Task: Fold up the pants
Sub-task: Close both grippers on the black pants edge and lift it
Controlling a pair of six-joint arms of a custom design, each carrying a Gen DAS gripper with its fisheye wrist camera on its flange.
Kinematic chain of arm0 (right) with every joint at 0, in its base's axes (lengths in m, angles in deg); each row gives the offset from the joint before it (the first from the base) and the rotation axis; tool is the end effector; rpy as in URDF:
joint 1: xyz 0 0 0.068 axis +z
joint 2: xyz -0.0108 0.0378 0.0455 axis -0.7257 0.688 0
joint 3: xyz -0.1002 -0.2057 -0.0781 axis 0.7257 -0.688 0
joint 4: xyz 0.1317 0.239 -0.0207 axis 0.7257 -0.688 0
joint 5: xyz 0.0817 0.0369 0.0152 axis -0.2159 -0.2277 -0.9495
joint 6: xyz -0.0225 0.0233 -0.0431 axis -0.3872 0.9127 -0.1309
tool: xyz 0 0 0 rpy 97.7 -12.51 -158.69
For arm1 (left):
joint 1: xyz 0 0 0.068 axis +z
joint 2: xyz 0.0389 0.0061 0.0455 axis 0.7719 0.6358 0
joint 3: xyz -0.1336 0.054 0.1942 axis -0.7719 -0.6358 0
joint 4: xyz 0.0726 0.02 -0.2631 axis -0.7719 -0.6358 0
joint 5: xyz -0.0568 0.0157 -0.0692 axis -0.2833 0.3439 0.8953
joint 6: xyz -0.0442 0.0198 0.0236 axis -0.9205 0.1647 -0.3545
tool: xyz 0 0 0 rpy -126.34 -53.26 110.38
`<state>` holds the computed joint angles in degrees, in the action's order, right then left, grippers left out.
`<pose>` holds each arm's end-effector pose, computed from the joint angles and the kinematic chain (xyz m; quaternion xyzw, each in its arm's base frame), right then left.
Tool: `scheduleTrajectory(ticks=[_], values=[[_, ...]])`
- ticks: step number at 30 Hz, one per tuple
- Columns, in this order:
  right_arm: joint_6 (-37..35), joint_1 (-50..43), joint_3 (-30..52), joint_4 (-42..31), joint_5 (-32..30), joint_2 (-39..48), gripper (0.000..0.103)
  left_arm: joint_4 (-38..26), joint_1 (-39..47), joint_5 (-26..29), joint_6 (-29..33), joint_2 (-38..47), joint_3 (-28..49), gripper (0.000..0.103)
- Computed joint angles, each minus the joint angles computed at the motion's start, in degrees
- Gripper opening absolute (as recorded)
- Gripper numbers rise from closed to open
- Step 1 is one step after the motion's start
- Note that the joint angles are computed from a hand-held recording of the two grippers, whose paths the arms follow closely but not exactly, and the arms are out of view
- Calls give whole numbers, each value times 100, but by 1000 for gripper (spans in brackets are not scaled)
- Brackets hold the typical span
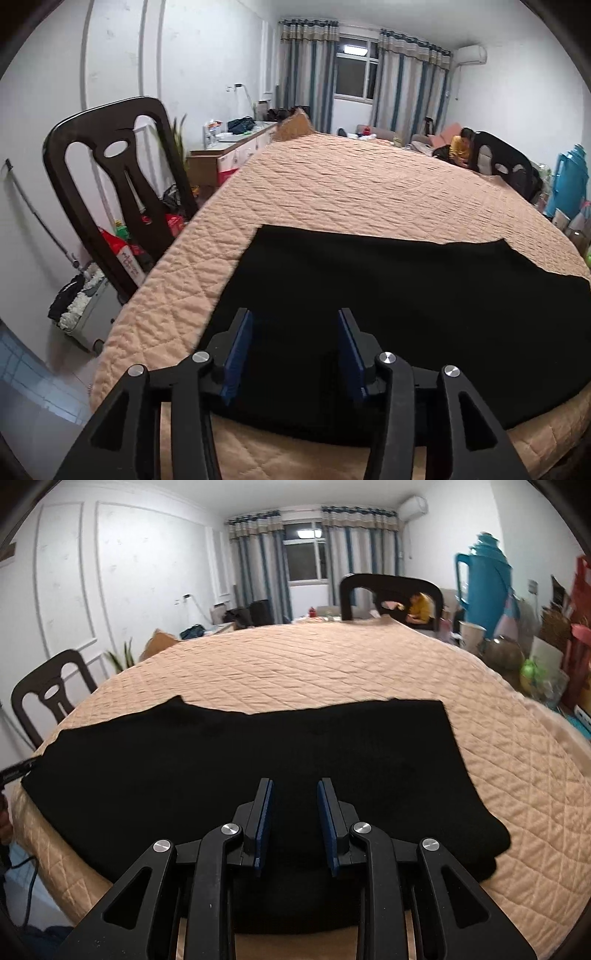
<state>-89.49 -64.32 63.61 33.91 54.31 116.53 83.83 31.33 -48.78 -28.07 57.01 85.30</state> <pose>0.2658 -0.0782 0.0544 0.0679 0.8904 0.0028 0.4501 0.3304 -0.1075 0.0363 0.0013 0.9078 -0.0288 0.4183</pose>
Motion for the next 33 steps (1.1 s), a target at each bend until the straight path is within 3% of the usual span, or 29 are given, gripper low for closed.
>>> scheduleTrajectory(ticks=[5, 10, 17, 21, 26, 29, 31, 33], values=[[51, -388, 116, 24, -70, 280, 25, -12, 238, -95, -15, 227, 108, 52], [195, -873, 29, -43, -128, 99, 25, 73, 432, 152, -38, 193, 23, 56], [225, -640, -23, -6, -250, -59, 25, 306, 397, 130, 181, 380, 67, 69], [196, -423, -87, 52, -317, -178, 25, 469, 365, 58, 241, 439, 40, 69], [274, -232, -78, 140, -333, -159, 25, 459, 286, 270, 351, 351, 1, 35], [318, -151, -38, 177, -349, -84, 25, 353, 322, 487, 306, 288, 17, 25], [327, -94, -26, 187, -345, -57, 25, 213, 419, 801, 226, 221, 53, 12], [330, -61, -30, 183, -350, -63, 25, 108, 569, 1230, 85, 116, 56, 9]])
